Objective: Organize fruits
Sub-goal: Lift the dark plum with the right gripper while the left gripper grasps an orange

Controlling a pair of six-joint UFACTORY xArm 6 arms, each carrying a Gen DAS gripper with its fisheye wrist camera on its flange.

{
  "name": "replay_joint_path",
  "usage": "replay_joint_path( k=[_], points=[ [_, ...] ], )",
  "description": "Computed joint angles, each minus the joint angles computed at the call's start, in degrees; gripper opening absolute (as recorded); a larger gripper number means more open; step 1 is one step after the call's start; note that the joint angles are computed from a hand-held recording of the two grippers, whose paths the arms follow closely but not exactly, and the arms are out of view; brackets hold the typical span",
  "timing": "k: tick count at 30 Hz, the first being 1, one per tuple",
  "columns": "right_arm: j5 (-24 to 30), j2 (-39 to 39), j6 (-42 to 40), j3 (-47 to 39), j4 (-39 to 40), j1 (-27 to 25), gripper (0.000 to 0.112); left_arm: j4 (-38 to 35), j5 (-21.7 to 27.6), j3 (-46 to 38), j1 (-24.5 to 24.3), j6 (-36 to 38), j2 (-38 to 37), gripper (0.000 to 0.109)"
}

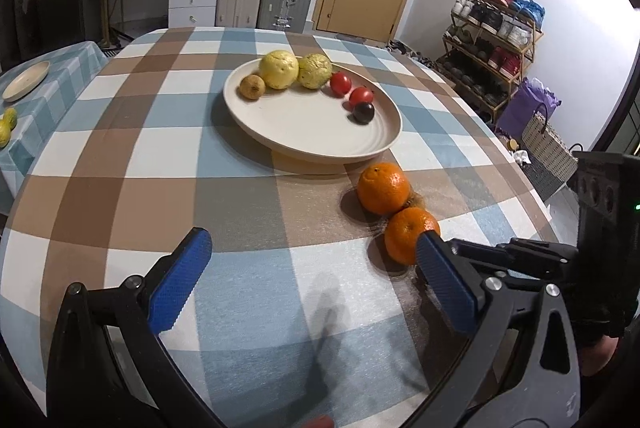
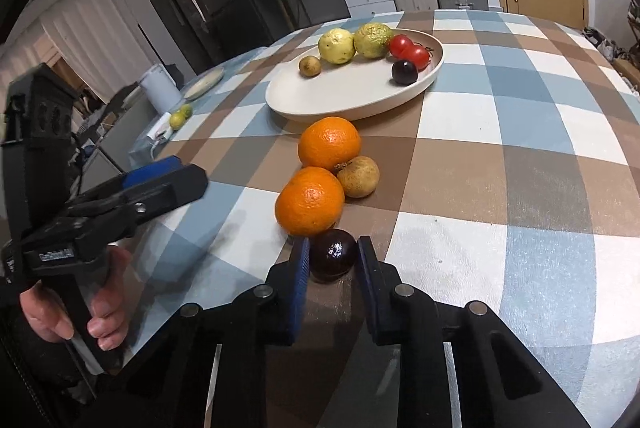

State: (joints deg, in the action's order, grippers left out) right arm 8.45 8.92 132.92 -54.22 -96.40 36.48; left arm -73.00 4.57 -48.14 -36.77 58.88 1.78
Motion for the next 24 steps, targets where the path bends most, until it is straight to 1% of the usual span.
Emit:
replay_joint_path(
  k=[6, 10, 13, 17, 20, 22, 24],
  points=[
    [1.19, -3.15, 10.29, 2.62, -8.97, -0.14, 0.024, 7.7, 0.98, -2.13, -1.39, -6.59, 2.76, 0.102],
    [1.75, -5.31, 14.53, 4.72, -12.43, -0.51, 0.024, 12.19, 2.01, -3.74, -2.53, -10.27, 4.59, 0.102],
    [2.54, -7.53, 17.51, 6.92, -14.61, -0.85, 0.024, 16.42, 3.69, -5.21, -3.28, -13.7, 6.09, 0.102],
    [3.22, -10.54, 24.01, 9.67, -19.67, -1.83, 0.024, 25.62, 3.85, -6.31, -4.49, -21.16, 8.31, 0.102],
    [3.74, -12.25, 25.62, 11.32, -20.99, -2.37, 0.024, 29.19, 4.12, -6.79, -4.86, -23.79, 9.33, 0.102],
    [4.07, -13.3, 26.47, 12.34, -21.67, -2.58, 0.024, 31.88, 3.36, -6.64, -5.1, -26.08, 9.69, 0.102],
    [4.4, -14.34, 27.99, 13.27, -23.1, -2.6, 0.024, 32.31, 3.54, -6.98, -5.12, -26.71, 10.09, 0.102]
  ],
)
